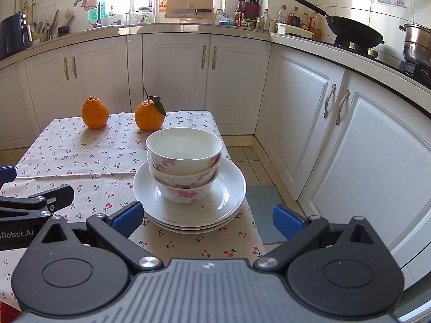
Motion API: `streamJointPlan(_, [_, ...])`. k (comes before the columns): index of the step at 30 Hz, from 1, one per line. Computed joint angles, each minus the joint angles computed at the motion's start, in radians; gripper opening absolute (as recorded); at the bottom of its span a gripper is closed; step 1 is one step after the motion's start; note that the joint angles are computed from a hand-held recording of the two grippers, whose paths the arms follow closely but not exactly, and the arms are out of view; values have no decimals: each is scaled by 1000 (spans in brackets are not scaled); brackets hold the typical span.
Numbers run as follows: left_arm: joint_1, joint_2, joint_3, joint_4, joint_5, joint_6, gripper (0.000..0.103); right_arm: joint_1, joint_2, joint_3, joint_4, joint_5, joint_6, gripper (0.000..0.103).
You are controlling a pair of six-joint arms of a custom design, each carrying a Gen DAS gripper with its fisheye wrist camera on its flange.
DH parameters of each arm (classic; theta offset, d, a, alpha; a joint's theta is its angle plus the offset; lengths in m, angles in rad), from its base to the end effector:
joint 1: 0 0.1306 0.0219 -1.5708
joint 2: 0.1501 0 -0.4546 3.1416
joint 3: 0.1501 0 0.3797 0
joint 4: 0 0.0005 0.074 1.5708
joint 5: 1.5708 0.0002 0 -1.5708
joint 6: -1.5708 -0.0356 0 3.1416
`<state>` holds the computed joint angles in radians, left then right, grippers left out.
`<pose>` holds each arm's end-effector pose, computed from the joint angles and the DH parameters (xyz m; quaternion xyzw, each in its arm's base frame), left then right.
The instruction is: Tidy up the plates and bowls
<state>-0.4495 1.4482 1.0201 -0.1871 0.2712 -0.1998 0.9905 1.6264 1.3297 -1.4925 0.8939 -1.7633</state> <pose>0.4173 -0.2125 0.3647 0.3396 0.8141 -0.1759 0.4371 0.2741 0.3665 0.3706 0.2942 0.8481 -0.1792 0.4027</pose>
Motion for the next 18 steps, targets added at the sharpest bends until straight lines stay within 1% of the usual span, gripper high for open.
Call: streamJointPlan(18, [-4,-2,-1,9,-21,11,102,-1,0,5,-1,9,4,103])
